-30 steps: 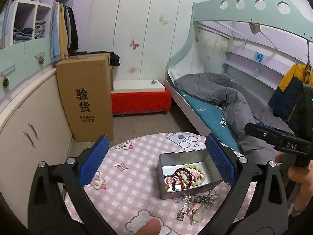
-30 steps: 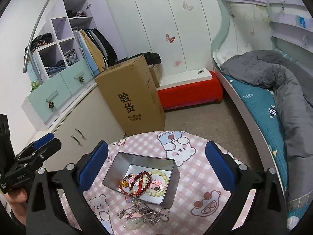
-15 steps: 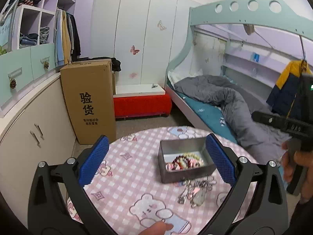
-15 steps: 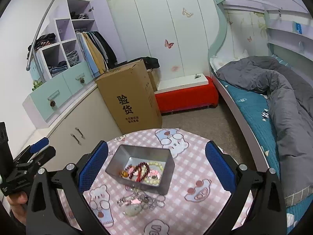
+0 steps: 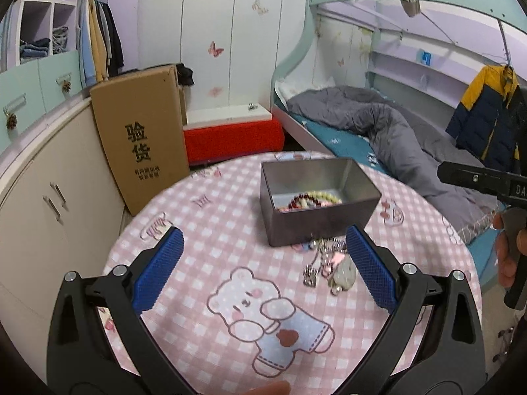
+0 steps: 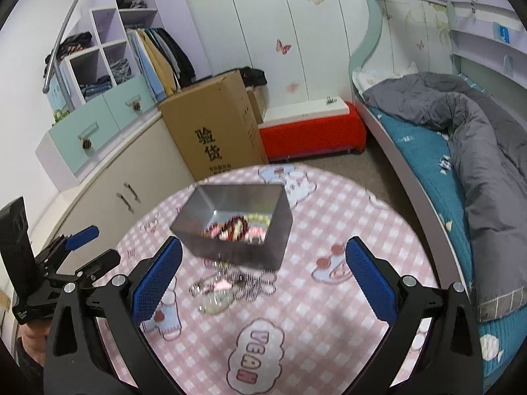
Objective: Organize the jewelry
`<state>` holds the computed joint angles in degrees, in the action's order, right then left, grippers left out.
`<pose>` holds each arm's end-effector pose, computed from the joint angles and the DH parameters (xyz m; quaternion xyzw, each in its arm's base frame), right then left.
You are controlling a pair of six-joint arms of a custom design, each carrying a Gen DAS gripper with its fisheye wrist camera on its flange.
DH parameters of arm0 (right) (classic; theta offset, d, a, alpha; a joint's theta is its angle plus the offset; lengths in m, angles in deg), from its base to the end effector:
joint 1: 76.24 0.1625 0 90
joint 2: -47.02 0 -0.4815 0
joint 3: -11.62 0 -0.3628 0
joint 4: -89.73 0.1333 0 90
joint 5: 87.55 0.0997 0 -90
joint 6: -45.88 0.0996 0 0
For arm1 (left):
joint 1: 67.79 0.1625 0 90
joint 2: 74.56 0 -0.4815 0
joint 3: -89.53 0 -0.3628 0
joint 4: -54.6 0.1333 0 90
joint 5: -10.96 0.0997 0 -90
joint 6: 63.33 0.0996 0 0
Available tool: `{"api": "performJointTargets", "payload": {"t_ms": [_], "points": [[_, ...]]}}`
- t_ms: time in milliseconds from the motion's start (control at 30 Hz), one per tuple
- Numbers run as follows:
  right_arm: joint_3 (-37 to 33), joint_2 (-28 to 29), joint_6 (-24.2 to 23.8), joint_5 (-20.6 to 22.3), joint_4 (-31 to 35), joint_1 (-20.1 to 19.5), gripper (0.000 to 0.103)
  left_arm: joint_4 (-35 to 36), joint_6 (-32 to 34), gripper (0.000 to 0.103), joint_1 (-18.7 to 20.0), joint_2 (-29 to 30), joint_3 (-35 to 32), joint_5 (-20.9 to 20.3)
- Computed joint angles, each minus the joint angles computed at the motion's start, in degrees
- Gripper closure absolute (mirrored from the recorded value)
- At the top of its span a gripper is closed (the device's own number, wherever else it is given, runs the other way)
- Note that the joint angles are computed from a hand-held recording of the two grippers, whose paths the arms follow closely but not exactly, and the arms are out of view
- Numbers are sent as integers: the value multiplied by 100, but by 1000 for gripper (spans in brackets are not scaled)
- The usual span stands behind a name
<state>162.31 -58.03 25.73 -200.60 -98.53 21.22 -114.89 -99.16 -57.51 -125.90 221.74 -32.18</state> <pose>0.1275 -0.2475 0.3917 0.1236 -0.8741 0.4118 0.2260 -0.4123 -0.2841 0.1098 0.3473 0.8492 -0.3305 0.2214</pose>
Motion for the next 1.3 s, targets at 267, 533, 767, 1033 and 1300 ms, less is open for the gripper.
{"api": "performJointTargets", "payload": {"t_ms": [267, 533, 767, 1033, 1300], "points": [[229, 7, -17, 168, 106, -373, 7, 113, 209, 6, 184, 373, -71, -404], [398, -5, -20, 373, 142, -767, 7, 182, 423, 7, 471, 809, -243, -651], [473, 120, -43, 439, 28, -931, 7, 347, 794, 36, 705, 1056, -518, -1030], [502, 232, -20, 477, -40, -1006, 7, -111, 1367, 97, 687, 1117, -495, -1599], [545, 342, 31, 394, -101, -910, 7, -532, 963, 99, 617, 594, 7, -1732]]}}
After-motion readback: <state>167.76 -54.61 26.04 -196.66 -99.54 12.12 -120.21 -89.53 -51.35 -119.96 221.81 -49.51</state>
